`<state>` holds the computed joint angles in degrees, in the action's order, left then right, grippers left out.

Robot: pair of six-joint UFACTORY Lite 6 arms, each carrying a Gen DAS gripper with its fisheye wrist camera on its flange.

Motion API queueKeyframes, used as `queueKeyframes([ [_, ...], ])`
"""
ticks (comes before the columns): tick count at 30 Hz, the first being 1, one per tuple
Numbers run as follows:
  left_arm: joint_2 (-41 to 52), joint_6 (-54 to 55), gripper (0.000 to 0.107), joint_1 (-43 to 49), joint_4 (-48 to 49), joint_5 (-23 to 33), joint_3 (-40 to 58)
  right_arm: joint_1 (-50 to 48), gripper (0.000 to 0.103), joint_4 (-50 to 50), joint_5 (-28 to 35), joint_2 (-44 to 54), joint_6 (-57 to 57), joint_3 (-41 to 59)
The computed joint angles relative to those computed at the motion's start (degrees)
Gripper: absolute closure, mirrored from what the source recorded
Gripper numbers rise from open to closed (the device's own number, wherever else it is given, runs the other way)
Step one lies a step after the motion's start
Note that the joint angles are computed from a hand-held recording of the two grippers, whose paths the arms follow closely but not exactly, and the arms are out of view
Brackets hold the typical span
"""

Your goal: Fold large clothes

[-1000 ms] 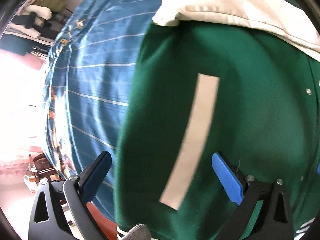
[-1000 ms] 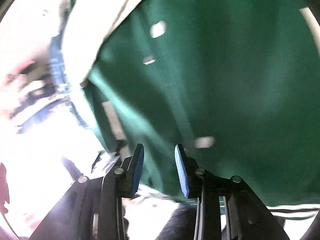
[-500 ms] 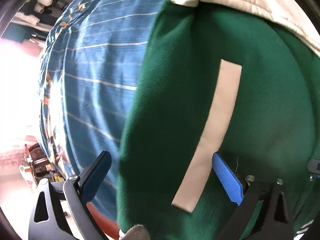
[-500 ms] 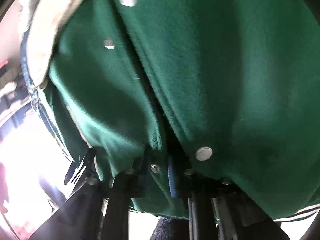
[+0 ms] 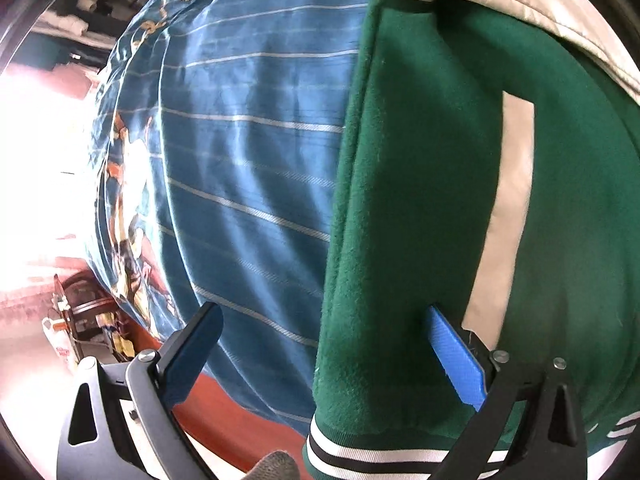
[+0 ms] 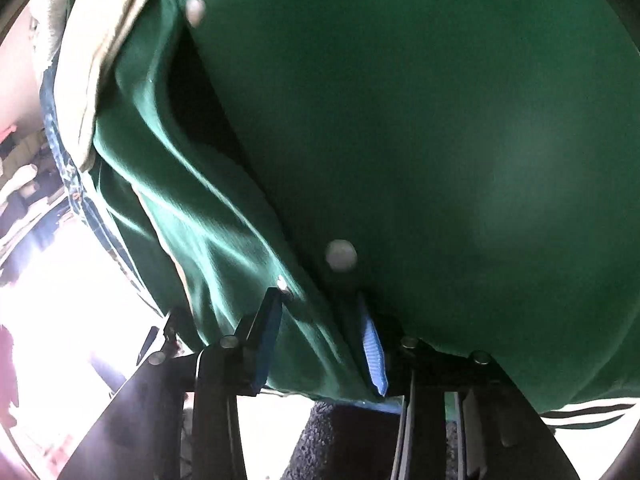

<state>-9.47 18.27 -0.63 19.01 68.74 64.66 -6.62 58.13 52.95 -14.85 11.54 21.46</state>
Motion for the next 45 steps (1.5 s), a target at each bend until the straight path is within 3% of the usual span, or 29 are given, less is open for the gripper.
queueKeyframes([
  [1, -0.8, 0.0, 0.004, -0.4, 0.2, -0.1, -0.8, 1.7, 0.096, 0.0, -0.2, 0.4, 0.3, -0.7],
  [3, -2.2, -0.7, 0.004, -1.8, 1.0, -0.6, -3.1, 4.0, 0.096, 2.4, -1.4, 0.3, 1.1, -2.0],
  [7, -3.2, -2.0, 0.004, -4.5, 1.4, 0.6, -3.4, 4.8, 0.090, 1.6, 0.7, 8.2, -0.1, 5.6],
  [9, -3.2, -3.0, 0.004, -6.3, 0.7, 1.8, -1.6, 5.5, 0.077, -3.1, 1.4, 6.3, 4.8, 9.0],
  [10, -3.0, -3.6, 0.004, -7.1, 0.7, 2.1, -0.7, 6.0, 0.061, -4.1, 1.6, 5.5, 6.1, 9.9],
  [11, -2.5, -4.0, 0.004, -7.9, 0.7, 2.4, 0.3, 6.3, 0.054, -3.3, 1.4, 5.6, 5.2, 9.8],
  [14, -1.2, -5.4, 0.004, -9.7, 0.0, 2.3, 2.5, 13.4, 0.055, -0.7, 1.3, 11.2, 3.9, 13.4],
  [15, -0.5, -6.6, 0.004, -10.4, 0.2, 1.9, 2.1, 17.0, 0.060, -2.4, 0.4, 13.6, 6.5, 15.0],
  [16, 0.1, -7.7, 0.004, -10.8, 0.5, 1.3, 1.1, 20.3, 0.086, -5.8, -1.0, 15.7, 10.3, 16.4],
  [18, 0.6, -10.0, 0.004, -12.4, 3.2, -2.5, -5.0, 22.2, 0.086, -7.1, -2.5, 17.6, 12.7, 18.2],
  [20, -0.3, -11.1, 0.004, -12.1, 3.4, -6.7, -9.1, 21.1, 0.086, -7.6, 0.6, 19.1, 15.9, 21.3],
  [24, -2.8, -11.8, 0.004, -11.8, 3.0, -9.0, -11.8, 18.1, 0.080, -14.4, 4.2, 13.5, 21.9, 25.0],
  [26, -3.2, -10.3, 0.004, -11.0, 1.7, -10.3, -12.3, 14.3, 0.062, -20.7, 6.9, 8.6, 24.2, 25.9],
  [27, -1.7, -8.8, 0.004, -9.8, -0.1, -10.8, -11.6, 13.1, 0.059, -23.1, 7.7, 7.4, 25.7, 26.8],
  [30, 6.3, -5.4, 0.004, -5.9, -5.4, -5.5, -3.4, 10.7, 0.056, -28.7, 10.3, 6.5, 30.2, 31.6],
  [36, 13.2, -11.5, 0.004, -9.5, -2.7, 0.5, 16.1, 0.1, 0.052, -36.9, 14.0, 4.2, 30.2, 34.3],
  [41, 28.6, -19.6, 0.004, -14.1, 1.3, -1.3, 36.7, -13.6, 0.053, -46.8, 16.0, 2.1, 29.7, 37.9],
  [42, 31.5, -20.7, 0.004, -14.4, 2.3, -1.9, 39.3, -16.7, 0.055, -49.9, 15.3, 2.0, 30.0, 38.4],
  [44, 37.6, -23.1, 0.004, -15.4, 3.5, -3.3, 45.3, -24.1, 0.069, -53.6, 13.7, 4.4, 27.4, 41.2],
  [45, 40.2, -22.6, 0.004, -14.7, 4.1, -4.9, 47.7, -28.9, 0.069, -54.7, 11.6, 6.1, 24.6, 42.2],
])
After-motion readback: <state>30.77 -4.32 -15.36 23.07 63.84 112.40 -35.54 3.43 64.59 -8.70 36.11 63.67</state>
